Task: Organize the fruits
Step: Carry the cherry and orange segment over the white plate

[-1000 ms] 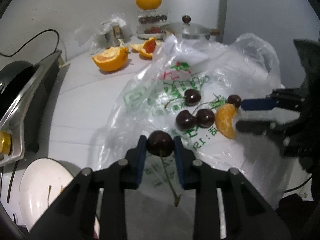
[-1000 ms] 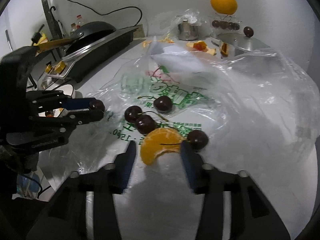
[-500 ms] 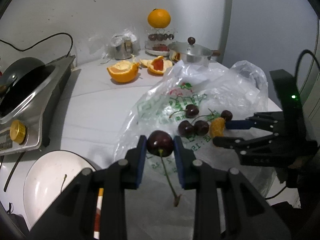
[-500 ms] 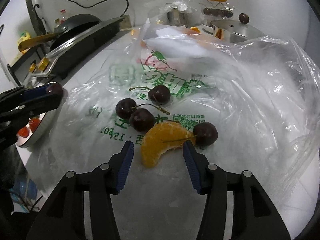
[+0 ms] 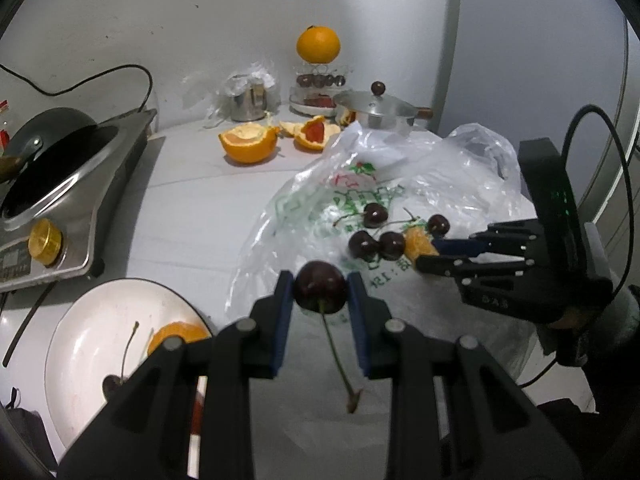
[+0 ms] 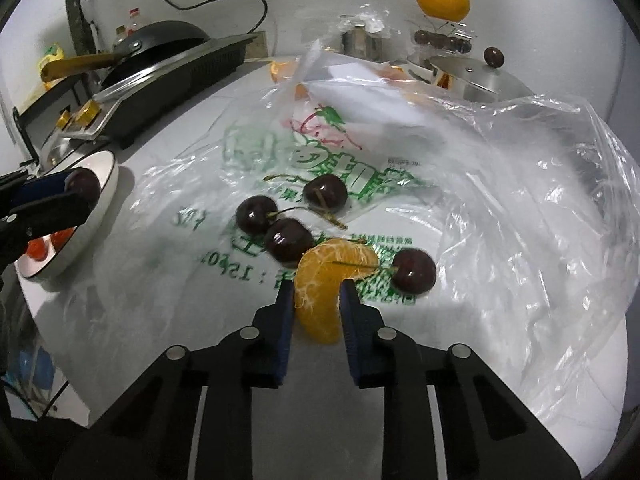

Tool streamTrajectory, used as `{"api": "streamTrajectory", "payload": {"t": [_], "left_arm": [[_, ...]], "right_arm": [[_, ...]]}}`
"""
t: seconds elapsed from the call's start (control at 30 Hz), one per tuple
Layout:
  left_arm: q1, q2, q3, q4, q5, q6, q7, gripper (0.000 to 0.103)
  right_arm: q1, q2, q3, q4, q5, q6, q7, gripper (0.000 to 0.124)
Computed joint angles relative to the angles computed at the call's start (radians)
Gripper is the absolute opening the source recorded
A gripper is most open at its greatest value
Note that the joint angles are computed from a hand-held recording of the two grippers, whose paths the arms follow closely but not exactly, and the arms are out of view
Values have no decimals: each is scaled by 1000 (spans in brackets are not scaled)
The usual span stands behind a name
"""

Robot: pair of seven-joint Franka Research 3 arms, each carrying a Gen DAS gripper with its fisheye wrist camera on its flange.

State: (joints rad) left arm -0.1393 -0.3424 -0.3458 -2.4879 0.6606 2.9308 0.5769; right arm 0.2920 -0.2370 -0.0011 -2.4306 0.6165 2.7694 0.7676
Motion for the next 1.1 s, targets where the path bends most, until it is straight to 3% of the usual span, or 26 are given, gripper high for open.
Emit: {"api": "streamTrajectory", "payload": {"t": [0.5, 1.1], "left_arm": [[-23, -129, -36, -80, -14, -32, -45, 28], [-27, -255, -51, -168, -46, -76, -93, 28]], "right_arm": [[49, -170, -20, -99, 56, -54, -88, 18], [98, -228, -17, -102, 21, -40, -112, 16]]}}
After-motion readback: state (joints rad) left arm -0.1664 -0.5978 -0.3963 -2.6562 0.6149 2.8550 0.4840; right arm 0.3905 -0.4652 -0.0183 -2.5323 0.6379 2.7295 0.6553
